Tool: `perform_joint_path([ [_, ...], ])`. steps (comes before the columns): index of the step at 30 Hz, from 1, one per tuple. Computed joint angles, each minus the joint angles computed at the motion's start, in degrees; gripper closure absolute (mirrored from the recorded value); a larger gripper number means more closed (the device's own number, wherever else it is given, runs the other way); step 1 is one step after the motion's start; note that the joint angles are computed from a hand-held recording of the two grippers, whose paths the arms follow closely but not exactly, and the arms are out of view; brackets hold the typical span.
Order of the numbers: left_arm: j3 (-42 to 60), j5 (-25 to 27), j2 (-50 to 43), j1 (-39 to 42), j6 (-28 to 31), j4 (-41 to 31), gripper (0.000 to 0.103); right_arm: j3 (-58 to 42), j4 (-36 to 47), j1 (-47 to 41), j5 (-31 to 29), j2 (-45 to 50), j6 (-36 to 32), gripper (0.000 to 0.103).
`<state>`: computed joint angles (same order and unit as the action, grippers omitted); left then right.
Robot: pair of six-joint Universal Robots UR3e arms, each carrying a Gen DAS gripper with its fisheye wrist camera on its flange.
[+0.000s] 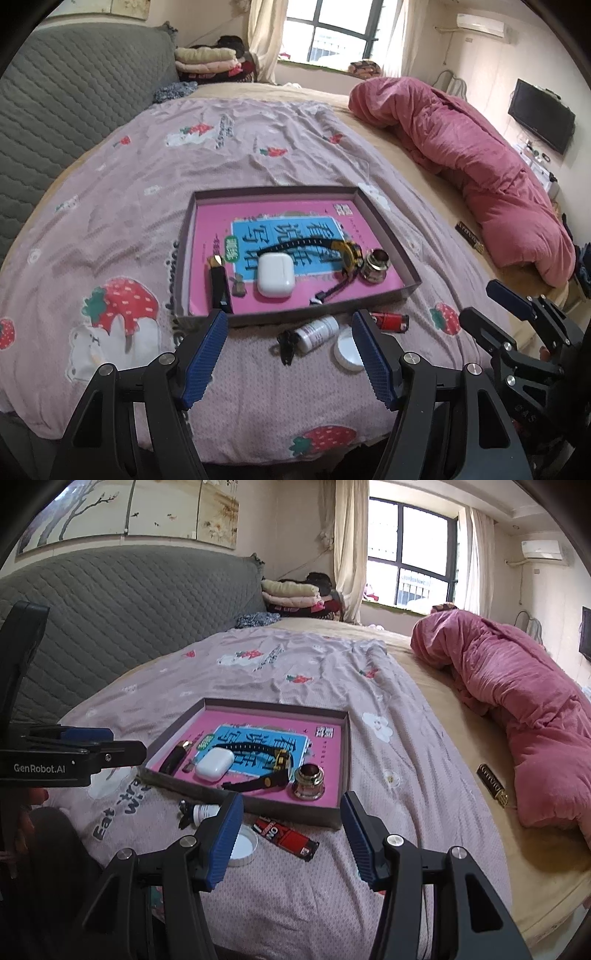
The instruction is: Organize rigid objects
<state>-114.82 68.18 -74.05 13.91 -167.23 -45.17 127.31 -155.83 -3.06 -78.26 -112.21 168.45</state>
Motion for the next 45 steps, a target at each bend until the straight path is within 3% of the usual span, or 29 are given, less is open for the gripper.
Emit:
perform_joint_path([
  [28, -4.6, 4.1, -5.6, -10.4, -0.8, 3.8, 0.032, 0.7, 2.2, 2.1, -2.2, 4.7, -8.4, 0.049],
  [32, -4.6, 4.5, -8.4, -11.7, -1.2, 5.0, 0.032, 1.2, 1.6, 1.7, -3.2, 5.6, -9.3, 0.049],
  [45, -0.3, 5.8, -22.6, -15.8, -4.7, 11.8, 0.032, 2.0, 0.3, -5.6, 1.9, 7.7, -14.1, 0.049],
])
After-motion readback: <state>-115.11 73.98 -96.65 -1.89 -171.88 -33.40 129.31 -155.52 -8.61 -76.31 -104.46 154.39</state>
